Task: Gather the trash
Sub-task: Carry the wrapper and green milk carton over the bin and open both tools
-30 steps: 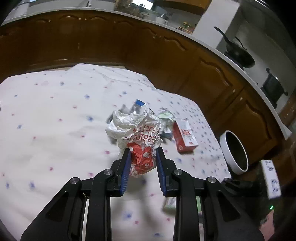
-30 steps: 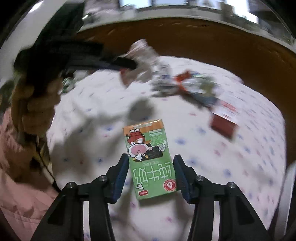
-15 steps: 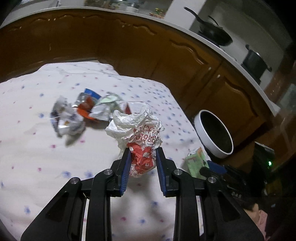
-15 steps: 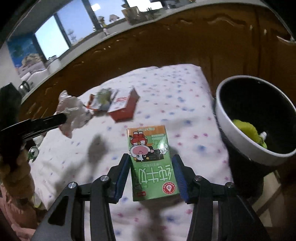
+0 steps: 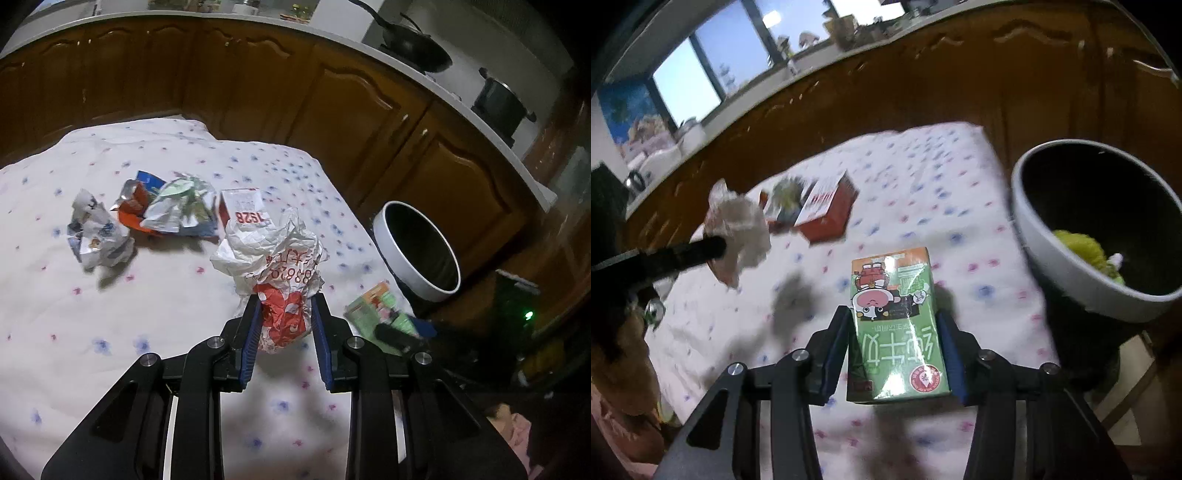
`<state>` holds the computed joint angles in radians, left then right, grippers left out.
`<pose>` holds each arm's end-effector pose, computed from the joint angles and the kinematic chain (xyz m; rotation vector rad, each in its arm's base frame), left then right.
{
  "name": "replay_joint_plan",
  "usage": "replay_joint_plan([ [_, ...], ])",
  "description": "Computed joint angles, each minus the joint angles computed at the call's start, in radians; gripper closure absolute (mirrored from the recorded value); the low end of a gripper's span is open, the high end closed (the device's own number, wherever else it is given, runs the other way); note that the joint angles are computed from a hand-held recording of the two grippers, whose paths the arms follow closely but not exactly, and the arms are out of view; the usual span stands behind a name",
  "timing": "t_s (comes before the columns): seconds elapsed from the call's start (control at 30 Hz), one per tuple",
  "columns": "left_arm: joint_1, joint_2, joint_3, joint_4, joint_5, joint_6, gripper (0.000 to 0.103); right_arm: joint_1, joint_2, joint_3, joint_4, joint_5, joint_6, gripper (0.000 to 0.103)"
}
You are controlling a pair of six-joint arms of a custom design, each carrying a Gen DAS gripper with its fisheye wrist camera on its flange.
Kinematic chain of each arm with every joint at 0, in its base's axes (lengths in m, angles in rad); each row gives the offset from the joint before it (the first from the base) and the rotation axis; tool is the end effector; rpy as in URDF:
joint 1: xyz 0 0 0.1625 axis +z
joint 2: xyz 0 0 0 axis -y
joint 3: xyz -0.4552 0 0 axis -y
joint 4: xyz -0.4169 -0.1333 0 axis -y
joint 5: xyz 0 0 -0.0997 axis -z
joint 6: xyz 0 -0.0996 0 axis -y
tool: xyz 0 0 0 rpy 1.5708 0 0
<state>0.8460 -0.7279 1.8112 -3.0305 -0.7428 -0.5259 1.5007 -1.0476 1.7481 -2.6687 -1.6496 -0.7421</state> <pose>-0.2780 -0.6256 0.0710 0.0398 2.4956 -1.0238 0.0778 -0.6837 0.2351 0.9258 -2.7201 0.4868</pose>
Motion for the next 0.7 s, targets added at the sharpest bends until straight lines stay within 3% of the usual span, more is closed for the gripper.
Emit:
replay_joint_plan([
  [0.4,0.004,0.1,-0.147,0.064,-0.077,0.097,0.078,-0.032,-0.056,-0.033,-0.059,0.042,0.048,0.056],
  [0.7,0.002,0.201,-0.333,0.153,-0.126,0.206,0.078,-0.059,-0.04,-0.102,-0.095,0.044,0.105,0.056],
])
